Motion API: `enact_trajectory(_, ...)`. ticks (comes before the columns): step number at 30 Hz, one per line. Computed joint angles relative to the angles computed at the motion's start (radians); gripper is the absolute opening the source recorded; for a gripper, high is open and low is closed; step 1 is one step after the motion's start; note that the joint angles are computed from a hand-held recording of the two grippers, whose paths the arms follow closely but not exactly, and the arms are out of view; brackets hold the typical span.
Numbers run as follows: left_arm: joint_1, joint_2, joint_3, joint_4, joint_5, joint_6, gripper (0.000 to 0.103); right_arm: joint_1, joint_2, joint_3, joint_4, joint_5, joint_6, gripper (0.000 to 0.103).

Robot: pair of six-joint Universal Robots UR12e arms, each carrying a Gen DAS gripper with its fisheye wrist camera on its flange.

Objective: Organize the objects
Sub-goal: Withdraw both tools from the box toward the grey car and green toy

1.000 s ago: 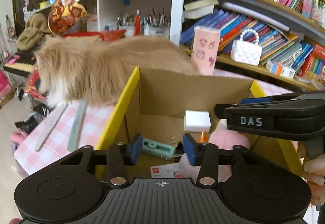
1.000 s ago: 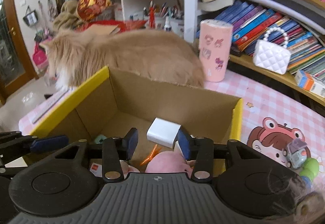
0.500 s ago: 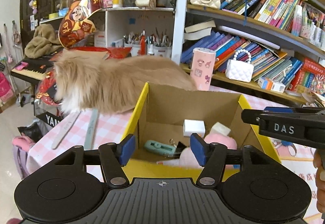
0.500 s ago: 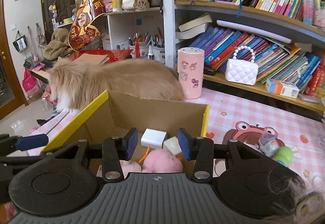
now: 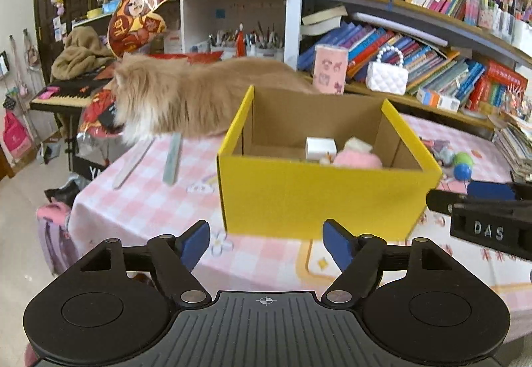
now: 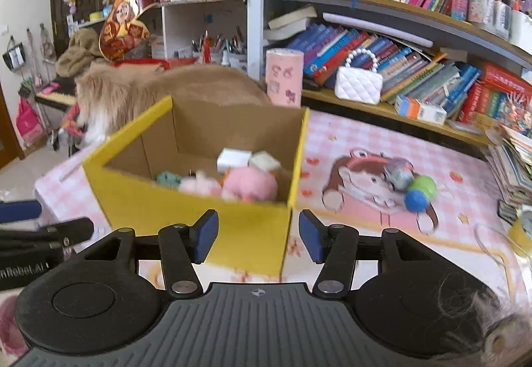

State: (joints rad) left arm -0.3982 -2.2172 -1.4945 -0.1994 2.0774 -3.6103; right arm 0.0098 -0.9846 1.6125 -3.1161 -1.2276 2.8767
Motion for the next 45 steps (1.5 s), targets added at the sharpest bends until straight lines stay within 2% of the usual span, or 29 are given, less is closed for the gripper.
enact_trajectory(10,-0.023,0.03,-0.057,-0.015,-0.023,-0.017,0.08,-0.01,-0.058,0.117,0.016,-0.036,0.0,0.056)
enact_trajectory(16,-0.036,0.036,-0.076,-0.009,-0.035,-0.004,0.08,-0.016,-0.086,0.169,0.019,-0.05,-0.016,0.057)
enact_trajectory(22,-0.042,0.037,-0.083,-0.013,-0.081,0.022,0.08,-0.022,-0.107,0.21,0.011,-0.087,-0.002,0.058)
enact_trajectory(32,-0.048,0.027,-0.065,-0.029,-0.138,0.087,0.082,-0.028,-0.124,0.24,0.009,-0.172,0.057,0.065)
enact_trajectory(45,-0.05,-0.021,0.009,-0.032,-0.223,0.174,0.082,-0.049,-0.122,0.239,-0.007,-0.252,0.112,0.066)
